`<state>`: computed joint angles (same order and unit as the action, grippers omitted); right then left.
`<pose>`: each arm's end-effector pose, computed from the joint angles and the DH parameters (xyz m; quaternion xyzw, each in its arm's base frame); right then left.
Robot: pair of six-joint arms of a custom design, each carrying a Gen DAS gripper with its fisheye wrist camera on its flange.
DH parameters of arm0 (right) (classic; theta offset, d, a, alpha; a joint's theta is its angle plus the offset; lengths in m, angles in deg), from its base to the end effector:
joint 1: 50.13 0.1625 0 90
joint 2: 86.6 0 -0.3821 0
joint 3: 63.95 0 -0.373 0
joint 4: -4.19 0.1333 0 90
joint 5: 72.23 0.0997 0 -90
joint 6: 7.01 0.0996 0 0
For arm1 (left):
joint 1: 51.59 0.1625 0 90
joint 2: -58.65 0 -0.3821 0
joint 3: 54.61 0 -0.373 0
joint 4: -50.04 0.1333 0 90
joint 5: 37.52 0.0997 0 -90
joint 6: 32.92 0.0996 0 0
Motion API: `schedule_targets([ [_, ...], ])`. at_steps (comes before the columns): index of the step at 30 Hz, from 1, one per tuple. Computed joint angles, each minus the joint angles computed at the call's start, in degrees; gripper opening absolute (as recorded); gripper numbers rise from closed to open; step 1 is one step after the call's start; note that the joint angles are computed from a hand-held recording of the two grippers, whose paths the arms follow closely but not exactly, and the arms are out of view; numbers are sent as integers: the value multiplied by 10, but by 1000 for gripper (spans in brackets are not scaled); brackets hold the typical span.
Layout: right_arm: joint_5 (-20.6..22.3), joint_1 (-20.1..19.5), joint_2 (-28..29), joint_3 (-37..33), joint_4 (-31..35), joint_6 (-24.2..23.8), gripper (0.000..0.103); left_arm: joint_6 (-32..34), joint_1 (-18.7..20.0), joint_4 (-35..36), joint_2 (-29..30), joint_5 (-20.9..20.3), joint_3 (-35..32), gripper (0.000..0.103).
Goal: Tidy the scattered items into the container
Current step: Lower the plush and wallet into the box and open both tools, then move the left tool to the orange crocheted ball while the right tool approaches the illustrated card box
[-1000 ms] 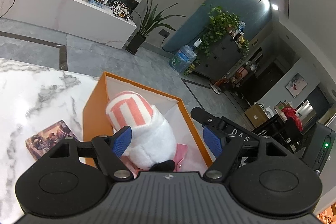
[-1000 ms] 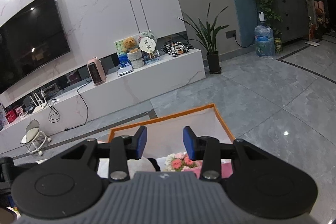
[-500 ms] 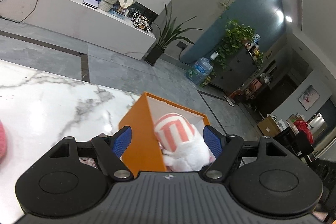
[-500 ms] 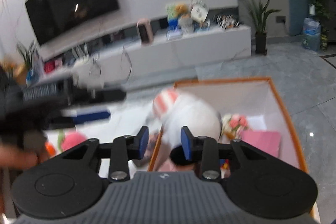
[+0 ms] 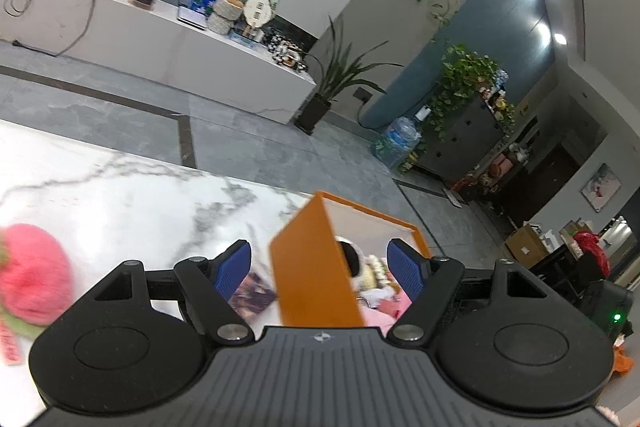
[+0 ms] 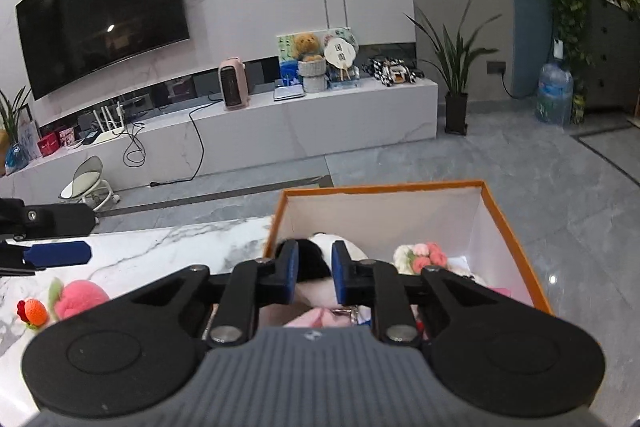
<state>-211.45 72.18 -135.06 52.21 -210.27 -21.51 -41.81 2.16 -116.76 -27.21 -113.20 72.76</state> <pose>0.3183 -0.3950 0.1511 0.1361 -0.8127 0.4836 0.2951 -0.1352 -0.4515 0.2752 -0.1869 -0.9276 0.3233 0.0058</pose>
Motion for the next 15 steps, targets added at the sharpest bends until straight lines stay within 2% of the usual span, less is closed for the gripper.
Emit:
schedule_targets([
  [15,20,35,43,-49,41,3,27,29,40,106,-120,61,4,88],
])
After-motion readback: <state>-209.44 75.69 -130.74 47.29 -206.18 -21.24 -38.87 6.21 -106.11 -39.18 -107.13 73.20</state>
